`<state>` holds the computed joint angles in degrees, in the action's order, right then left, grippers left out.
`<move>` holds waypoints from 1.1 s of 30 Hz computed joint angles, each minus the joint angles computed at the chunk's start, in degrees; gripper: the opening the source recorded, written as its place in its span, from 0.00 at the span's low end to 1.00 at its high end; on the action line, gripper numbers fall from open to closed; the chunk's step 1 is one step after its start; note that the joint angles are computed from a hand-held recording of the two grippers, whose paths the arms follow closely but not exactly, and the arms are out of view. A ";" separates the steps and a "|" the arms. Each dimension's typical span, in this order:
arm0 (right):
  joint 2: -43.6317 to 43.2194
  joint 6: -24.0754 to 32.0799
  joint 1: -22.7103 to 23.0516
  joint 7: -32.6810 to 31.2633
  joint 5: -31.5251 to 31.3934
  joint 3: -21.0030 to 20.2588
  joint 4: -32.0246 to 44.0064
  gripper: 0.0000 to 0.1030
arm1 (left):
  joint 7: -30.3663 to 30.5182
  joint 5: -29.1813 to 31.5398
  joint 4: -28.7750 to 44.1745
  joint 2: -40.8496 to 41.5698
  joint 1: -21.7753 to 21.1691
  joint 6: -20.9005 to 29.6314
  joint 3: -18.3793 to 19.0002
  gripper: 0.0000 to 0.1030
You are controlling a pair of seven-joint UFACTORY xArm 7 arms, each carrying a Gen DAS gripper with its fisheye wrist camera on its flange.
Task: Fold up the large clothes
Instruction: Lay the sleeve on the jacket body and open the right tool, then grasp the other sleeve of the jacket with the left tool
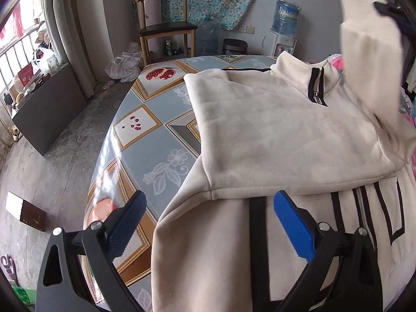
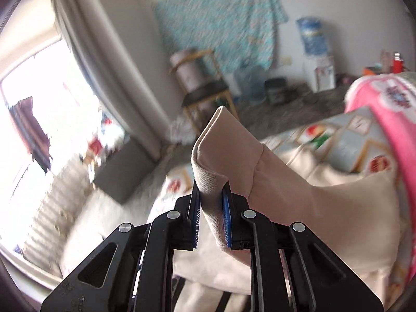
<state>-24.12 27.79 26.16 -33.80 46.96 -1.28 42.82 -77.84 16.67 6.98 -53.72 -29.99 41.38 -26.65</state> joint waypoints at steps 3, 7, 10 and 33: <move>6.88 -2.51 2.32 0.08 -2.08 4.63 -1.22 0.19 | 0.16 -1.33 -1.80 -4.80 -3.07 2.53 0.60 0.93; 14.02 3.26 1.86 1.11 -4.36 6.88 0.92 0.39 | 0.45 -2.03 -2.71 -8.69 -5.53 5.17 0.29 0.93; 11.62 7.87 0.63 -2.95 0.46 5.44 0.30 0.51 | 1.31 -1.42 -2.83 -10.05 -5.67 4.31 0.39 0.93; 2.41 8.47 -22.83 -17.44 -4.65 -11.54 -10.18 0.63 | 22.38 -10.58 8.25 28.34 13.93 -31.40 17.14 0.22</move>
